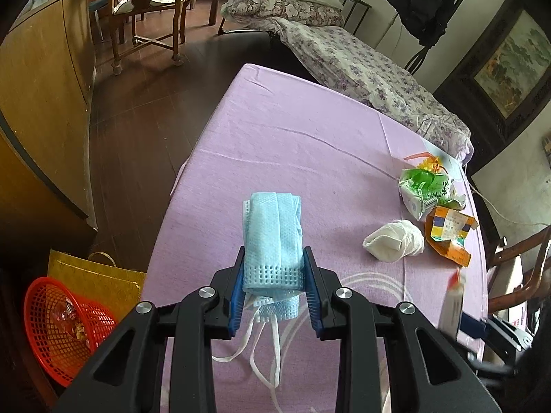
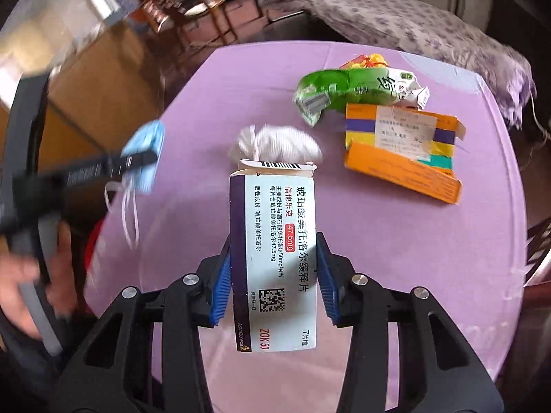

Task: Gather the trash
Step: 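Hold the blue mask with the left gripper while the right gripper grasps the white medicine box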

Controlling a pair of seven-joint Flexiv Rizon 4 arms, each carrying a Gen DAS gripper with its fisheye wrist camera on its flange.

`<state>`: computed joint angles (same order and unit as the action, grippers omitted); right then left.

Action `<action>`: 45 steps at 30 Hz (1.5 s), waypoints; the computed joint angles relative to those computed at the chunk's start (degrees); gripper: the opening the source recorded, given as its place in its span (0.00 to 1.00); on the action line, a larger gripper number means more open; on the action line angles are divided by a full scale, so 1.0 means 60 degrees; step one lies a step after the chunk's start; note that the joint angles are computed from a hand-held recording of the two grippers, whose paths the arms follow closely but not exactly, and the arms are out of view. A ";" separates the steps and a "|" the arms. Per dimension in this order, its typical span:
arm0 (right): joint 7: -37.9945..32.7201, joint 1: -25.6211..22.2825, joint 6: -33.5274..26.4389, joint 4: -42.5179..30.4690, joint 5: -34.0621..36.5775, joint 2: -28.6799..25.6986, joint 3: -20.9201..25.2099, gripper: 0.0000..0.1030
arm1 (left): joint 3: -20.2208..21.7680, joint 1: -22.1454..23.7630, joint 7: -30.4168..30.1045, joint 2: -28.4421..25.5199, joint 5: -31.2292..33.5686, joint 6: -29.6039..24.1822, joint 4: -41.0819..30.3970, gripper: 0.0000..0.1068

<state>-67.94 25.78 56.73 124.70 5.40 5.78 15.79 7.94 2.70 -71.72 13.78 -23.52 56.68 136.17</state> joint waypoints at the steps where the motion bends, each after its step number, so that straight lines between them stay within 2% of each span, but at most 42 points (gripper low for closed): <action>1: -0.0050 -0.0003 -0.0130 0.0043 -0.0075 0.0095 0.0019 0.43 | -0.0004 -0.0003 -0.0003 -0.0007 0.0001 -0.0011 -0.0005 0.28; 4: -0.0038 -0.0026 -0.0494 0.0095 -0.0430 0.0236 0.0044 0.43 | -0.0015 -0.0014 -0.0008 -0.0020 0.0004 -0.0024 -0.0013 0.28; 7: -0.0191 0.0011 -0.0641 0.0079 -0.0263 0.0210 0.0000 0.44 | -0.0030 -0.0024 -0.0015 -0.0026 0.0034 -0.0008 -0.0015 0.28; 8: -0.0110 -0.0002 -0.0656 0.0080 -0.0362 0.0196 0.0015 0.47 | -0.0029 -0.0025 -0.0012 -0.0033 0.0037 -0.0017 -0.0019 0.28; 10: 0.0163 -0.0024 -0.0489 0.0163 -0.0678 0.0181 0.0086 0.61 | -0.0020 -0.0023 -0.0006 -0.0051 0.0023 -0.0032 -0.0022 0.28; 15: 0.0464 -0.0084 -0.0022 0.0390 -0.1012 0.0294 0.0101 0.73 | 0.0006 -0.0017 0.0035 -0.0066 -0.0064 -0.0031 -0.0022 0.28; 21: 0.0625 -0.0236 0.0314 0.0621 -0.1213 0.0530 0.0017 0.76 | -0.0001 -0.0035 0.0072 -0.0040 -0.0110 -0.0035 -0.0008 0.28; 24: 0.0837 -0.0284 0.0125 0.0685 -0.1536 0.0512 0.0034 0.78 | 0.0001 -0.0034 0.0081 -0.0028 -0.0113 -0.0051 -0.0005 0.28; 26: 0.0705 -0.0216 0.0169 0.0673 -0.1259 0.0489 -0.0020 0.78 | 0.0006 -0.0030 0.0103 -0.0028 -0.0106 -0.0063 -0.0011 0.28; 30: 0.0542 -0.0103 0.0167 0.0692 -0.1423 0.0393 0.0088 0.77 | -0.0002 -0.0033 0.0103 -0.0022 -0.0113 -0.0083 -0.0020 0.28; 33: 0.0975 -0.0110 -0.0034 0.0750 -0.2169 0.0292 0.0222 0.74 | -0.0008 -0.0030 0.0095 -0.0001 -0.0073 -0.0112 -0.0022 0.28; 34: 0.0965 -0.0058 -0.0073 0.0747 -0.2182 0.0252 0.0235 0.68 | -0.0008 -0.0034 0.0091 -0.0002 -0.0082 -0.0111 -0.0020 0.28; 38: 0.1116 0.0082 -0.0319 0.0745 -0.2291 0.0140 0.0291 0.54 | -0.0015 -0.0038 0.0112 -0.0009 -0.0057 -0.0095 -0.0022 0.28; 40: 0.1144 0.0103 -0.0252 0.0760 -0.2266 0.0161 0.0272 0.43 | -0.0027 -0.0055 0.0124 -0.0028 -0.0060 -0.0100 -0.0022 0.28; 45: 0.1320 0.0084 0.0014 0.0921 -0.2140 0.0355 0.0258 0.43 | -0.0076 -0.0078 0.0045 -0.0031 0.0052 -0.0151 -0.0002 0.28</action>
<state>-60.02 26.28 56.82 130.22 -7.44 7.91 17.34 7.48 2.23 -71.45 13.60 -23.21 55.77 136.16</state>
